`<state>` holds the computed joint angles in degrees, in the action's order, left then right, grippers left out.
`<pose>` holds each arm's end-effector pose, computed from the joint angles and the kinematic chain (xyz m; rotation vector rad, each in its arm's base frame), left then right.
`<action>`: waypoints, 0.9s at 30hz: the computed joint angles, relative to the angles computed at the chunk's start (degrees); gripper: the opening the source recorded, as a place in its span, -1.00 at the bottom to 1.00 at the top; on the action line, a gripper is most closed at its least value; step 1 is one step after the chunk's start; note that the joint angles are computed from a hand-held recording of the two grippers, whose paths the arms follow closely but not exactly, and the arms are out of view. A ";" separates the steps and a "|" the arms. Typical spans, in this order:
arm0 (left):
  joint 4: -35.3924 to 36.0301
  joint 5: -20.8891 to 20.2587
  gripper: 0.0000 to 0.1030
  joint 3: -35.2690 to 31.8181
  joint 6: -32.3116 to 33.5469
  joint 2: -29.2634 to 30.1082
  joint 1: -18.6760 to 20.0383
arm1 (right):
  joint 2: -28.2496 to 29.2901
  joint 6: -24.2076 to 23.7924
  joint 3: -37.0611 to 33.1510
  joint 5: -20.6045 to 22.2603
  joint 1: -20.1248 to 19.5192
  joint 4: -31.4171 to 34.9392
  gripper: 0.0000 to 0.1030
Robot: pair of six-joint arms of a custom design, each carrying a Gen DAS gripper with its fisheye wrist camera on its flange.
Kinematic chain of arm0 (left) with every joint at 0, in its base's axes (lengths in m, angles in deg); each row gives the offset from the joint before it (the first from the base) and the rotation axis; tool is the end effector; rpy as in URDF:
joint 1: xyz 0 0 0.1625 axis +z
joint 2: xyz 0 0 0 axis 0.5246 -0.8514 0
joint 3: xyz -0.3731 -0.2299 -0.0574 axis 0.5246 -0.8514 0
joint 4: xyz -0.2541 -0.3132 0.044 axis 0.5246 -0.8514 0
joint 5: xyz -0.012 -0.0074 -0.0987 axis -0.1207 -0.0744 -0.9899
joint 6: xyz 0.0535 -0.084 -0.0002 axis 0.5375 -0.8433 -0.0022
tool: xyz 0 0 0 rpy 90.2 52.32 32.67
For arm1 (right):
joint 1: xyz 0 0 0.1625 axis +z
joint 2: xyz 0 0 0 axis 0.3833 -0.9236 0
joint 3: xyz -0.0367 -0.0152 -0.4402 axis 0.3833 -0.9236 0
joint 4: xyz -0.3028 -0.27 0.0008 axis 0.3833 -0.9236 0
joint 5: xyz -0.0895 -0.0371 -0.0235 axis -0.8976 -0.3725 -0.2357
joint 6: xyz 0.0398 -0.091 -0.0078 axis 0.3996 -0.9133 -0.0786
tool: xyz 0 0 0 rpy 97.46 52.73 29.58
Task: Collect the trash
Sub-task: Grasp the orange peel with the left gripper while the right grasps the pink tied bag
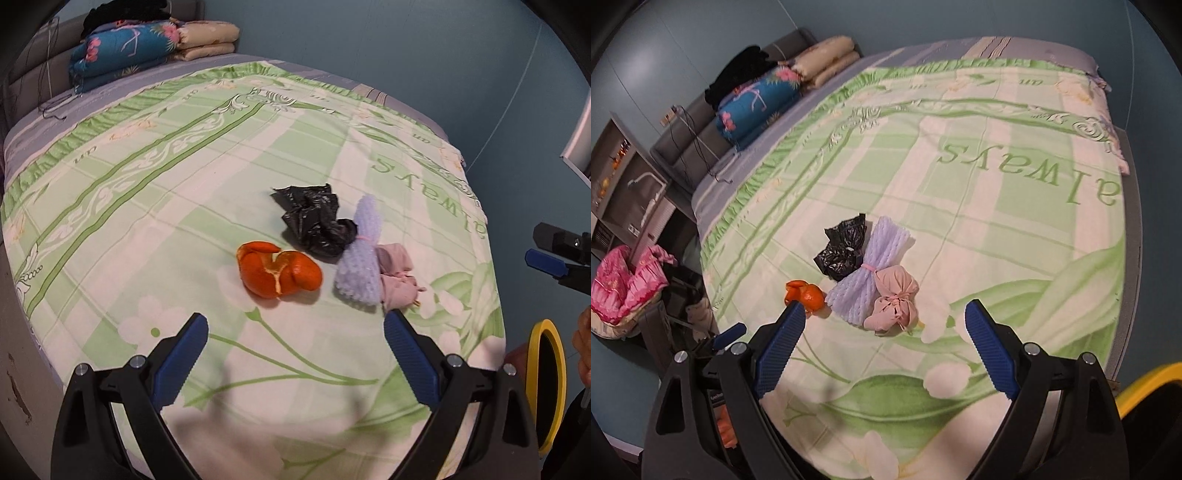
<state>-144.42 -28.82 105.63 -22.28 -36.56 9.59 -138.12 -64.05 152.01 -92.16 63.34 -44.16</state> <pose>-0.3490 -0.5982 -0.0227 -0.2762 2.2648 -1.0490 0.0665 -0.7671 0.3593 0.8872 -2.7654 0.3269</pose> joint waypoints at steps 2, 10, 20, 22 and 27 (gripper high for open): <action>-1.26 -0.73 0.80 0.16 1.26 -0.08 1.05 | 1.28 -0.12 -0.33 -1.76 0.37 -0.96 0.63; -6.11 -3.66 0.80 -0.46 8.13 0.38 4.50 | 8.86 3.44 -6.61 -9.36 1.19 4.14 0.63; -7.00 -6.80 0.80 -3.15 12.52 1.29 7.19 | 14.02 6.50 -11.27 -14.25 1.86 8.45 0.49; -8.46 -7.82 0.80 -3.21 13.04 1.25 7.67 | 15.06 7.46 -12.37 -15.24 1.95 9.54 0.44; -9.50 -8.24 0.80 -4.47 16.13 2.03 8.28 | 16.24 7.60 -12.92 -16.76 2.18 9.40 0.37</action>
<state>-153.92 -37.06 101.17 -6.14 -34.53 17.87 -121.88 -56.45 139.09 -108.92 65.51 -34.76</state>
